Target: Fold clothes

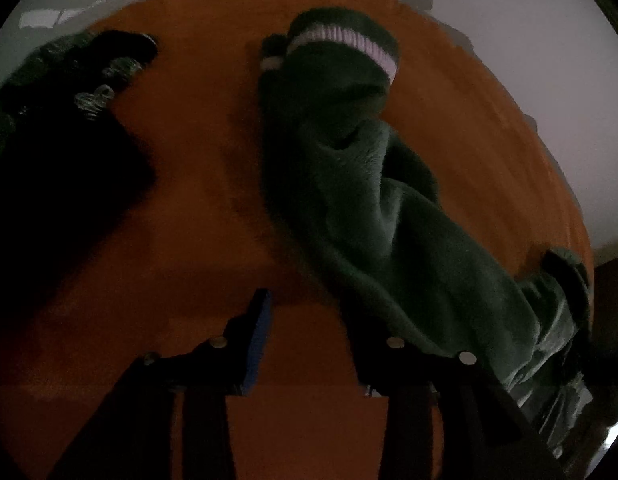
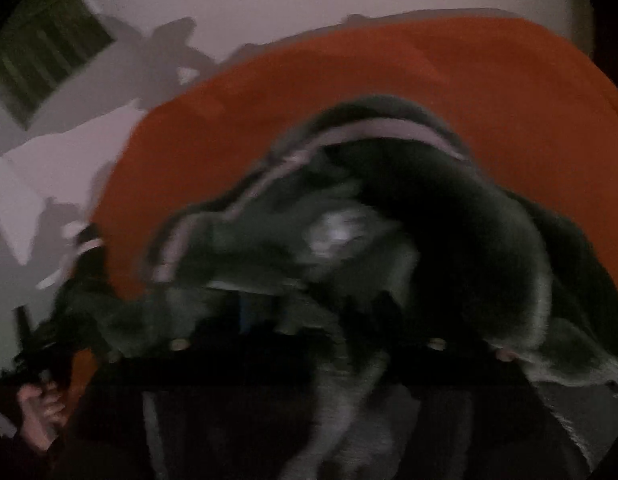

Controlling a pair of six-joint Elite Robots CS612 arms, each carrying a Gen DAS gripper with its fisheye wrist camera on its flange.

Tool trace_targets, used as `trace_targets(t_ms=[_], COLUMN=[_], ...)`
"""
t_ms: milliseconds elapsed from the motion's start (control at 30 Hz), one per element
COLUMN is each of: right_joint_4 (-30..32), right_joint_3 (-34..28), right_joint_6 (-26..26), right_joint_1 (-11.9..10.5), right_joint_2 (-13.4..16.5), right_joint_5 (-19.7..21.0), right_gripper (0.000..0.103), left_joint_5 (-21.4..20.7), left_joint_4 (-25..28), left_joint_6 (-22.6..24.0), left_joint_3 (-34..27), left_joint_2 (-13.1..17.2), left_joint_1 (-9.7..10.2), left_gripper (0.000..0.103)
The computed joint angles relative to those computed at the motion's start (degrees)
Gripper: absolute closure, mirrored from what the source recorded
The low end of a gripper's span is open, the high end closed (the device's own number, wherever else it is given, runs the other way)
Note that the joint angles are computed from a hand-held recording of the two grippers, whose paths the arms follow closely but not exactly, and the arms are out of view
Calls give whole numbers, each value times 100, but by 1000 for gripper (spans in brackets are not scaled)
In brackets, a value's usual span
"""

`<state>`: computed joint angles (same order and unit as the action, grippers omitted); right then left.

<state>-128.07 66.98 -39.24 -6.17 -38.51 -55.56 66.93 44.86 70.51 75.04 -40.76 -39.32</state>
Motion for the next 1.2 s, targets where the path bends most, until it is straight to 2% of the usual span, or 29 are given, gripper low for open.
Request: trace_targets(t_ms=[33, 67, 100, 133, 167, 233, 300, 367, 400, 433, 467, 533, 567, 633, 733, 767, 800, 900, 967, 1033, 1133, 1200], right_joint_4=[33, -159, -591, -845, -864, -1007, -777, -9, 276, 321, 423, 853, 805, 735, 977, 1137, 1352, 2218, 3065, 3670, 3744, 3784], right_joint_3=[-7, 51, 153, 175, 147, 35, -250, -617, -755, -742, -744, -795, -704, -536, -288, -221, -146, 270, 321, 483, 834, 987], right_joint_6=[-217, -370, -603, -644, -446, 231, 650, 532, 446, 283, 102, -273, -288, -337, -637, -756, -894, -1404, -1953, -2449, -2756, -2715], right_joint_1=[77, 185, 276, 321, 278, 124, 33, 15, 9, 9, 8, -12, -61, -161, -378, -458, -553, -821, -980, -1136, -1390, -1675], right_joint_2=[-8, -27, -19, 21, 23, 87, 215, 363, 419, 408, 398, 375, 307, 177, -56, -128, -207, -493, -555, -661, -871, -981], right_joint_5=[-205, -630, -1100, -1331, -1321, -905, -832, -988, -1056, -1089, -1108, -1040, -953, -775, -479, -391, -294, -113, -173, -386, -713, -766], right_gripper=[32, 38, 83, 95, 96, 96, 96, 96, 95, 94, 93, 78, 65, 63, 63, 63, 63, 63, 63, 63, 63, 63], left_joint_5=[21, 42, -53, -151, -248, -345, -543, -677, -652, -633, -563, -363, -361, -389, -192, -147, -87, 379, 746, 1109, 1607, 1868], left_joint_4=[51, 103, 242, 382, 522, 1110, 1835, 2270, 2645, 2790, 2695, 1959, 1597, 874, -54, -273, -357, -379, -308, -329, -241, -202], left_joint_6=[-12, -24, 19, 61, 101, 231, 167, -168, -569, -880, -1115, -1409, -1504, -1702, -1289, -1074, -877, 121, 642, 904, 1150, 1130], left_joint_3=[-78, -158, -285, -414, -543, -951, -1283, -1304, -1306, -1187, -988, -370, -174, 215, 342, 269, 159, -485, -933, -1227, -1582, -1742], left_joint_2=[51, 103, 177, 252, 327, 550, 746, 779, 826, 798, 711, 371, 243, -6, -173, -174, -139, 138, 351, 507, 721, 847], left_joint_1=[38, 76, 84, 92, 100, 110, 80, 46, 48, 51, 64, 5, -91, -293, -586, -744, -867, -1268, -1470, -1573, -1664, -1689], left_gripper=[62, 62, 63, 77, 93, 98, 98, 99, 102, 102, 102, 102, 102, 100, 96, 95, 91, 74, 70, 69, 66, 63])
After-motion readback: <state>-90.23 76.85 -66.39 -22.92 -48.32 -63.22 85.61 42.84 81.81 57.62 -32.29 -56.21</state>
